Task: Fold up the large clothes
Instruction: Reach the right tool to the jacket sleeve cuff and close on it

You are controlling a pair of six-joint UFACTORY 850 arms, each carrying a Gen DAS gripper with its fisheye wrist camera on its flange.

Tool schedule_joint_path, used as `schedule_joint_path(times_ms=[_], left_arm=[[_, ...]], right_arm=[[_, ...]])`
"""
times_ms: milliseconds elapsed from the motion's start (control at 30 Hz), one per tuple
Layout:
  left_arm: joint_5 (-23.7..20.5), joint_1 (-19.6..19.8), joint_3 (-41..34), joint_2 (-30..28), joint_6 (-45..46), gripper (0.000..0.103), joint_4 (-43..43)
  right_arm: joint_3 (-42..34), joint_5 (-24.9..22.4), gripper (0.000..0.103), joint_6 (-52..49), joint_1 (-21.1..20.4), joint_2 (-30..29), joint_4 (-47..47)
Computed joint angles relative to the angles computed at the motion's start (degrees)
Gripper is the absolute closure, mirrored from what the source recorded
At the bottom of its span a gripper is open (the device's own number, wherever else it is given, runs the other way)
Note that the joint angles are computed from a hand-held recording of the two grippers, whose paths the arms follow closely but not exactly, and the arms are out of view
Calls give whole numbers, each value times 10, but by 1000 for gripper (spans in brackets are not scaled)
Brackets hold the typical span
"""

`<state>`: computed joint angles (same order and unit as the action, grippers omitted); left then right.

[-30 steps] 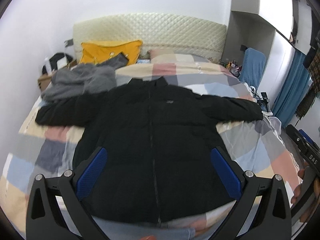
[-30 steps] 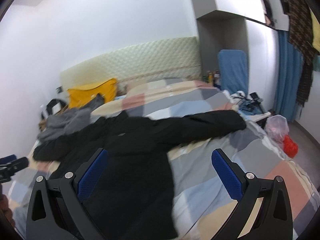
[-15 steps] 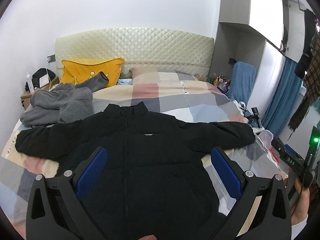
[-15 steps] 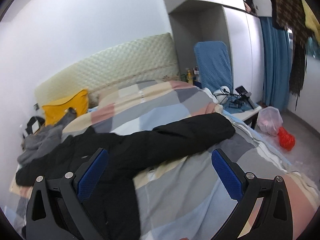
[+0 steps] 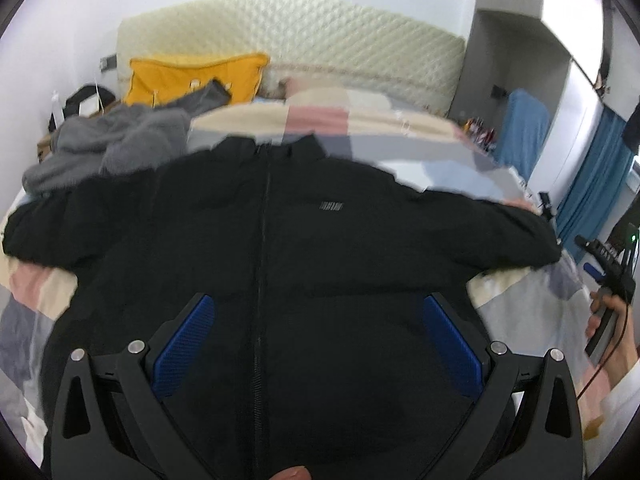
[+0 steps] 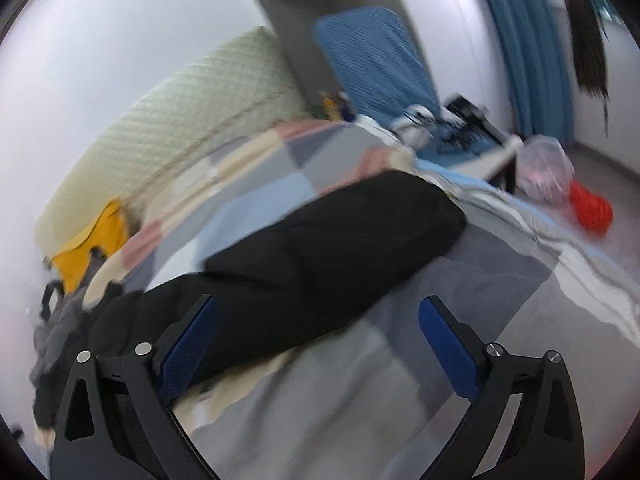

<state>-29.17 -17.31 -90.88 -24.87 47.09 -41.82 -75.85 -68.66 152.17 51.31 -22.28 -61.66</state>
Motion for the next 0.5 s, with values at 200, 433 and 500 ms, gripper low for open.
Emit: schedule_joint_path(times_ms=[200, 433, 500], left_arm=[[30, -6, -9, -30, -41, 0, 46], [42, -12, -15, -58, -62, 0, 85], [24, -11, -25, -70, -61, 0, 83]], right_arm=[[120, 64, 12, 213, -43, 43, -52], [144, 75, 13, 236, -89, 45, -67], [160, 84, 14, 268, -99, 50, -84]])
